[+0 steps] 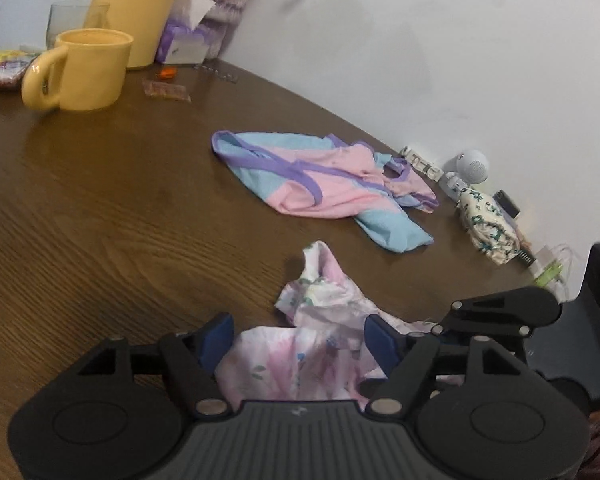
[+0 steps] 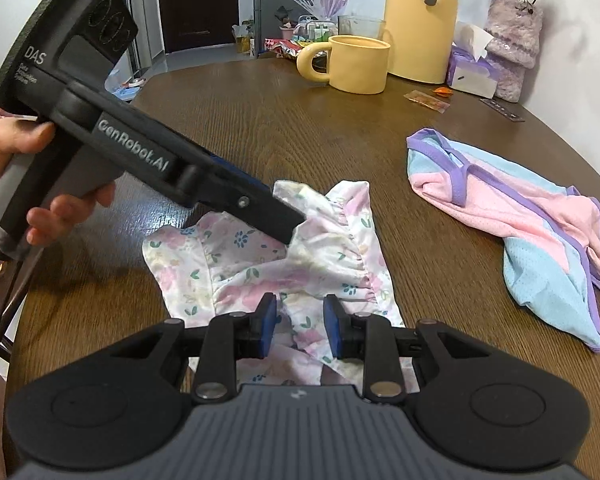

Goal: Fold clothes

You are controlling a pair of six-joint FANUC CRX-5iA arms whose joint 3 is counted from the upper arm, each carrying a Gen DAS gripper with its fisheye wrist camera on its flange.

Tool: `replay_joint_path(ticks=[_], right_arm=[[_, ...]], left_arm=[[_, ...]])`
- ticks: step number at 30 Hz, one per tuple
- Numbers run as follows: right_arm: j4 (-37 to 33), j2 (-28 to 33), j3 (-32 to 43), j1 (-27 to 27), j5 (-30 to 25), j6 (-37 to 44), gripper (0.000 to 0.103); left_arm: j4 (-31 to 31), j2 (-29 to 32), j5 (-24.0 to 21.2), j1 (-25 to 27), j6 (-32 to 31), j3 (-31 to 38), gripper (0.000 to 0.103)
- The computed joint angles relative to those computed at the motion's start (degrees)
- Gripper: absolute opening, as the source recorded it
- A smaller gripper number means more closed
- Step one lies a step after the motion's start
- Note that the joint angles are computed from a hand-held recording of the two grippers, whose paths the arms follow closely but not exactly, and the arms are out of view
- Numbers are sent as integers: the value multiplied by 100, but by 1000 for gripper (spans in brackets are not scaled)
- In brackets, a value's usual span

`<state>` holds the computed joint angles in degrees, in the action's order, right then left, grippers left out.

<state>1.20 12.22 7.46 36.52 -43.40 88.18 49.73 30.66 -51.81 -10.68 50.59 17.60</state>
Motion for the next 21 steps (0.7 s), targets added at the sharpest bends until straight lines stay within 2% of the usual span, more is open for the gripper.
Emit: replay_joint_path(ticks=[8,10,12,15,21], right_arm=[[11,-56,-125,-1,168,-59,27],[26,-76,-168,5,221,-83,27],[35,-92,-201,8,259,-96,27],[65,-99,-226,17,288,-128,27],[-158,-226,-209,-15,212,21,29]], left_arm=[[-263,240,-336,-144,115,473,68],[-309,279,-335,-184,155,528,52],[-288,345,-389,-198,257,570,13],[-105,347,-292,-216,207,436,7],[174,-23,435,-334,-356,-223,1]])
